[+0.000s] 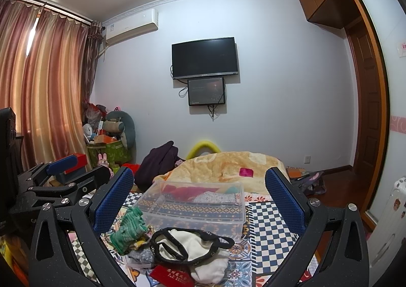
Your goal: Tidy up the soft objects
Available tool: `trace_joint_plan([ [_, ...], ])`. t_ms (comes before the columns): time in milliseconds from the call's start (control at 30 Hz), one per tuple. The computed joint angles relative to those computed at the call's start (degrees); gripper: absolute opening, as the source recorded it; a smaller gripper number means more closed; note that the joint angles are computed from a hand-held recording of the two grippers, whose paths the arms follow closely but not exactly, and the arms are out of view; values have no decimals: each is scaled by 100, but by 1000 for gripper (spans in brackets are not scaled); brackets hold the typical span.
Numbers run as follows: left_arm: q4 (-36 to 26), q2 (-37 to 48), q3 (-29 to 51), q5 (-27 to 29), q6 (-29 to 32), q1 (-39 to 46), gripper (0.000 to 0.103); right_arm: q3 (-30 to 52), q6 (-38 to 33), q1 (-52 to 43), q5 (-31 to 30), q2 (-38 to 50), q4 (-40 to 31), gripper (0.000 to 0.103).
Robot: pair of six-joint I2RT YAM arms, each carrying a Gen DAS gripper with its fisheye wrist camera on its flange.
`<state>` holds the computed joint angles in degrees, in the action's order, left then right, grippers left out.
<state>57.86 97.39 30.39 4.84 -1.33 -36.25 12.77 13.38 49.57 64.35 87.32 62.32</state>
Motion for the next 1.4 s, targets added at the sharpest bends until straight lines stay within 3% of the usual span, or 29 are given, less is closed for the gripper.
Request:
trace_joint_plan([
  [367, -85, 19, 63, -22, 117, -31, 103, -43, 149, -146, -177, 6, -70, 103],
  [633, -102, 350, 196, 124, 189, 54, 103, -108, 319, -442, -605, 361, 65, 103],
  [800, 63, 879, 355, 171, 144, 170, 103, -147, 633, -795, -1235, 709, 54, 103],
  [867, 70, 1017, 407, 124, 170, 151, 95, -94, 762, -944, -1474, 906, -24, 98],
  [1000, -237, 1534, 772, 195, 117, 279, 91, -8, 955, -1220, -1919, 1276, -126, 87],
  [1167, -563, 2080, 1241, 250, 10, 515, 85, 50, 1323, -1596, -2572, 1530, -424, 62],
  [1400, -1258, 2640, 1936, 471, -104, 678, 81, 129, 1622, -2024, -3258, 1894, -566, 53],
])
